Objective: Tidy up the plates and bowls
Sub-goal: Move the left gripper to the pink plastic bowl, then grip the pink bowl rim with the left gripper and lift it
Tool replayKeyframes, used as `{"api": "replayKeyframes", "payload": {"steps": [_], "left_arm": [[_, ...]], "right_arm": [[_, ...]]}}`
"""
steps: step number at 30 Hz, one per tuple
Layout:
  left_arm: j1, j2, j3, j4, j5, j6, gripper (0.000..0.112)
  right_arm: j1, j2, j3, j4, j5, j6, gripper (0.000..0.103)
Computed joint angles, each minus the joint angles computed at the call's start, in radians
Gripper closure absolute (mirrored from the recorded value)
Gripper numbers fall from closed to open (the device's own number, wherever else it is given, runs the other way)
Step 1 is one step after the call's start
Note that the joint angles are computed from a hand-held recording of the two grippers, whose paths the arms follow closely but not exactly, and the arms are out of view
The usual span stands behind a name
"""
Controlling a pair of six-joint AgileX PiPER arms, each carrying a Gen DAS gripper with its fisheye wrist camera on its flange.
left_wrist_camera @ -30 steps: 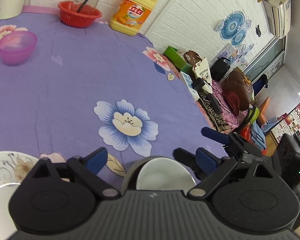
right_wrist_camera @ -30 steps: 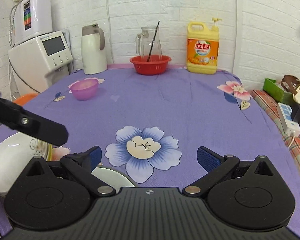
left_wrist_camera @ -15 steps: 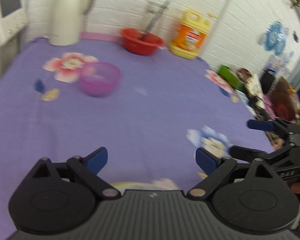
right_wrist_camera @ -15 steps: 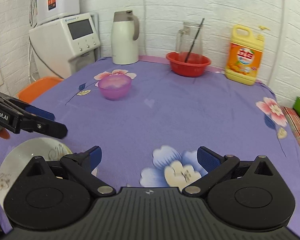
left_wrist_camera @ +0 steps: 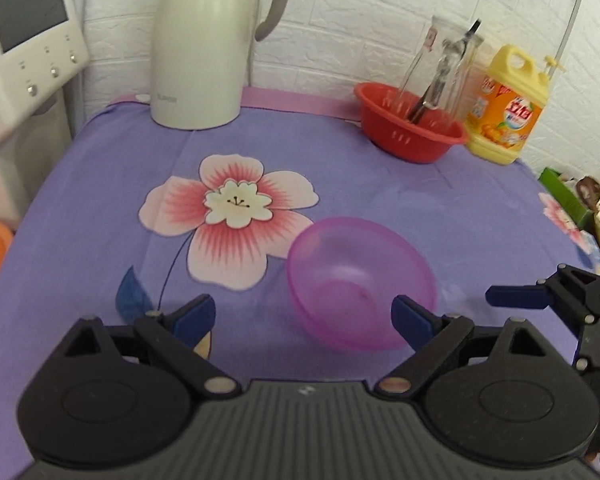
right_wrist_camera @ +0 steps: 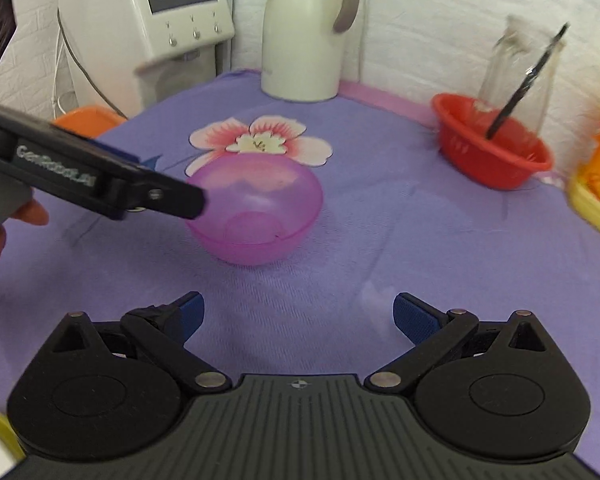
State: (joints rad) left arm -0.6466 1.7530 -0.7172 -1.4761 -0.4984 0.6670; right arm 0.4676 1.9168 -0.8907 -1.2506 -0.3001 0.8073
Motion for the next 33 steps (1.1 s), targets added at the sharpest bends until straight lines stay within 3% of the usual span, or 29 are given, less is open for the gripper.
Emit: {"api": "replayKeyframes", "payload": {"steps": [4,6,10,23,25,26,27,28,29,33], "left_arm": [[0.063,0.101,-0.064,0.086,0.041,-0.007,0.019],[0.08,0.135,-0.076,0.147,0.05,-0.05,0.019],[0.062,0.173,-0.091,0.144,-0.007,-0.027,0.019],[0.061,0.201,-0.106,0.193,-0.031,-0.044,0.022],[0.068,0.201,-0.107,0.208,-0.03,-0.055,0.027],[0.072,0.197,-0.104,0.227,-0.023,-0.068,0.038],[0.081,0.183,-0.095,0.287,0.003,-0.114,0.062],[0.081,0.165,-0.086,0.329,0.022,-0.157,0.068],[0.066,0.145,-0.078,0.331,0.016,-0.164,0.073],[-0.072,0.065,-0.082,0.15,-0.105,0.014,0.073]], "right_arm": [[0.019,0.1,-0.079,-0.007,-0.007,0.007,0.0],[-0.008,0.135,-0.089,0.012,-0.076,-0.016,0.0],[-0.043,0.152,-0.068,0.096,-0.162,-0.154,0.0],[0.019,0.241,-0.225,0.004,-0.153,-0.039,0.0],[0.029,0.246,-0.238,0.001,-0.142,-0.023,0.0],[0.032,0.245,-0.238,0.02,-0.142,-0.036,0.0],[0.035,0.241,-0.228,0.067,-0.145,-0.083,0.0],[0.041,0.233,-0.213,0.126,-0.147,-0.14,0.0],[0.049,0.219,-0.196,0.179,-0.14,-0.19,0.0],[0.031,0.105,-0.052,0.341,-0.227,-0.398,0.0]]}}
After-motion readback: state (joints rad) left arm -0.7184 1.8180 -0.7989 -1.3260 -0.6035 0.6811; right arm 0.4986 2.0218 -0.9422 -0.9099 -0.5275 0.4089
